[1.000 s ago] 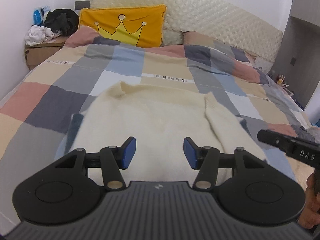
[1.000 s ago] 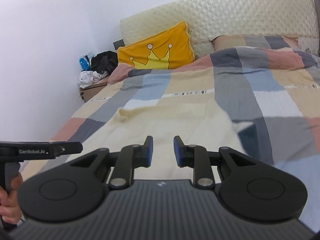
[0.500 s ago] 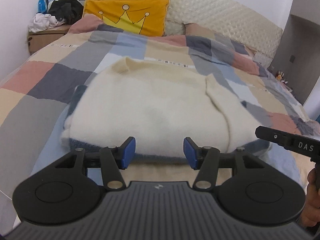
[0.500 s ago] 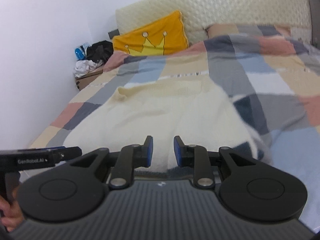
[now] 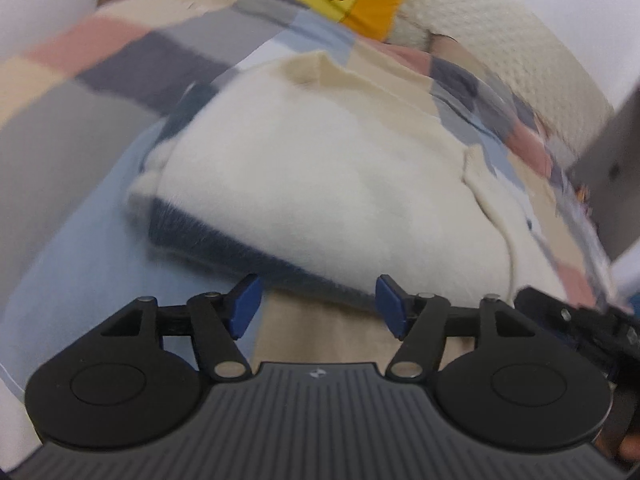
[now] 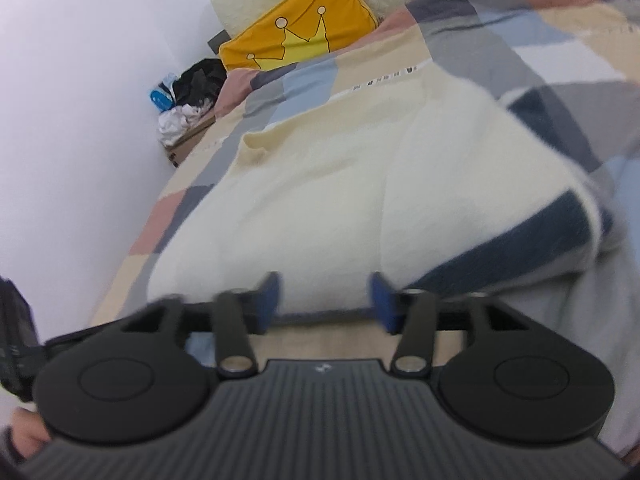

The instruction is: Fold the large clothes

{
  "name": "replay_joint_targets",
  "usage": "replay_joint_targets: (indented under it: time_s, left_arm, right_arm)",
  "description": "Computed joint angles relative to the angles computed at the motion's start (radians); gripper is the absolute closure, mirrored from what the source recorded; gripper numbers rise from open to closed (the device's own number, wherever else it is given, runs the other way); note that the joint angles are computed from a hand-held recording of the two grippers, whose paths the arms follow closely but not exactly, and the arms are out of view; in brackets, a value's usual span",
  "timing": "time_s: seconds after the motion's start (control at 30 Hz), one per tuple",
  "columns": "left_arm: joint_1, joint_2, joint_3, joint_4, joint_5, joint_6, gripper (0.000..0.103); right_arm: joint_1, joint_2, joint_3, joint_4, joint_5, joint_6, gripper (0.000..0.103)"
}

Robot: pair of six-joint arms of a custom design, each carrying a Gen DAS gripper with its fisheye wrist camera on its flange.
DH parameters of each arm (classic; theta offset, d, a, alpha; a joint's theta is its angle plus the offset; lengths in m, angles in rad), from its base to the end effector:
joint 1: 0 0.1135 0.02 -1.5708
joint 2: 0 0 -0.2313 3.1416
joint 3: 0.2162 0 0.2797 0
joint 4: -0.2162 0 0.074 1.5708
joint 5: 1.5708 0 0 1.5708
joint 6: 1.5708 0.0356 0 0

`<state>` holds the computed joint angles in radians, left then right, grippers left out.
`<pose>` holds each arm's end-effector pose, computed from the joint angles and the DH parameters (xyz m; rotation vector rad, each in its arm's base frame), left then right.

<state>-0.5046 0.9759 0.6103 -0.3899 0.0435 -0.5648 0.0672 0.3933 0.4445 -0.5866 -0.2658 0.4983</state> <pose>0.2152 -0.1206 0.1883 -0.0497 2.3992 -0.5730 0.1683 0.0207 0.2208 0.2986 2.1256 0.6148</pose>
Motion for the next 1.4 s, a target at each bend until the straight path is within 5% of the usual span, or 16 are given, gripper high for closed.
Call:
replay_joint_targets:
  time_s: [0.07, 0.33, 0.6, 0.8, 0.93, 1.07, 1.4]
  left_arm:
    - [0.049, 0.024, -0.008, 0.033, 0.065, -0.049, 0.027]
    - [0.181, 0.102, -0.076, 0.265, 0.297, -0.288, 0.023]
    - [0.267, 0.251, -0.122, 0.541, 0.377, -0.556, 0.024]
    - [0.268, 0.354, -0.091, 0.653, 0.374, -0.607, 0.033]
    - [0.294, 0.378, -0.074, 0.644, 0.390, -0.575, 0.057]
    - [0.297, 0.349, -0.084, 0.634, 0.382, -0.528, 0.070]
    - [0.312, 0.340, -0.088, 0.643, 0.394, -0.498, 0.075]
  right_arm:
    - [-0.021, 0.005, -0.011, 0.015, -0.049, 0.036, 0.022]
    - [-0.049, 0.101, -0.091, 0.205, -0.257, 0.317, 0.021]
    - [0.093, 0.272, -0.157, 0.537, -0.205, 0.632, 0.021]
    - [0.091, 0.358, -0.161, 0.662, -0.174, 0.740, 0.021]
    - [0.032, 0.285, -0.208, 0.638, -0.170, 0.809, 0.021]
    - [-0.036, 0.125, -0.250, 0.506, -0.126, 0.837, 0.021]
    - [-0.140, -0.184, -0.339, 0.298, -0.103, 0.941, 0.022]
